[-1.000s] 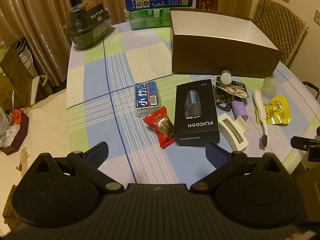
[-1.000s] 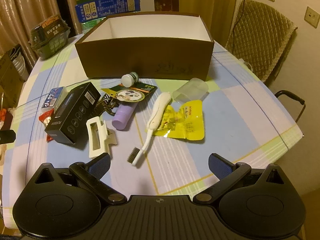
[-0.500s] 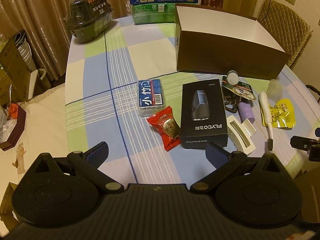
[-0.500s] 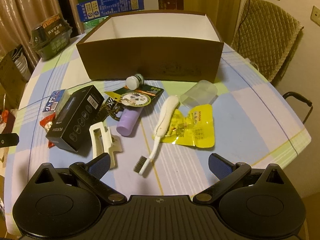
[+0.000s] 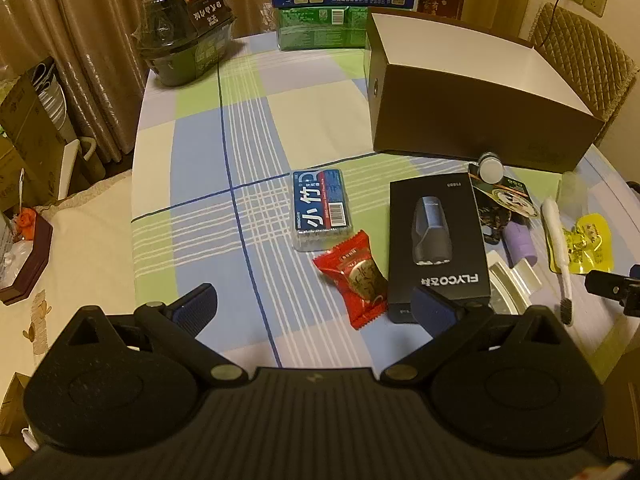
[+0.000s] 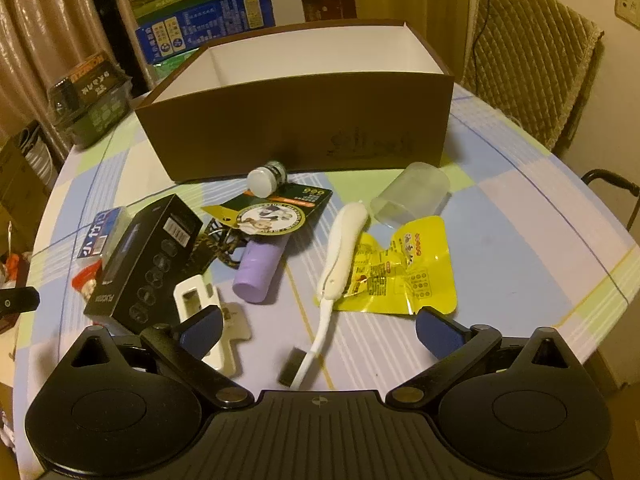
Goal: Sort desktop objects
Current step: 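Grasp the white toothbrush with the right tool while the left tool grasps the red candy packet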
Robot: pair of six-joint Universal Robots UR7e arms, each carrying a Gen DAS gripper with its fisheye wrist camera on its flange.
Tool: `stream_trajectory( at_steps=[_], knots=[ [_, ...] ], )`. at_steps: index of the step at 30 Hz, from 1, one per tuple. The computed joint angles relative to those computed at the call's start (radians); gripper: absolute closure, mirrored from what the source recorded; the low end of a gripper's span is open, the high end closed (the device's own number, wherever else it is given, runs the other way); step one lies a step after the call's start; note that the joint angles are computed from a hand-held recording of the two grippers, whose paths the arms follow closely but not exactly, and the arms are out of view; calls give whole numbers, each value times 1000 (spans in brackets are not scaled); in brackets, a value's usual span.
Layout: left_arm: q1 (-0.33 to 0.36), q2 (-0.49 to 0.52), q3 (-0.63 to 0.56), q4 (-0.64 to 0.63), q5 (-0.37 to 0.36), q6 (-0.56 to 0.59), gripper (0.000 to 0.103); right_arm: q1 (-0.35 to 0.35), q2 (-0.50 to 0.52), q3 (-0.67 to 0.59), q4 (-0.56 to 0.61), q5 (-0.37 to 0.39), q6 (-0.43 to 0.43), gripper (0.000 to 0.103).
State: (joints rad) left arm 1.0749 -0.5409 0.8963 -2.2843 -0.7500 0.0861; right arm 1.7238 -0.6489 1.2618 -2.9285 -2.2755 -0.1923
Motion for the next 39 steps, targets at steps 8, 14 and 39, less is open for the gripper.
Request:
stream_trajectory(
  at_steps=[8,14,39],
  knots=[
    [18,43,-57,-2,6,3,2,-28,41,-43,-27,18,-47,64],
    [30,83,-121,18,15,-7,4,-37,87,-88,-80,6,-123,78],
    [74,223,-363,195,-34,-135,17,-57,106,-107,-54,5,-226,84]
  ],
)
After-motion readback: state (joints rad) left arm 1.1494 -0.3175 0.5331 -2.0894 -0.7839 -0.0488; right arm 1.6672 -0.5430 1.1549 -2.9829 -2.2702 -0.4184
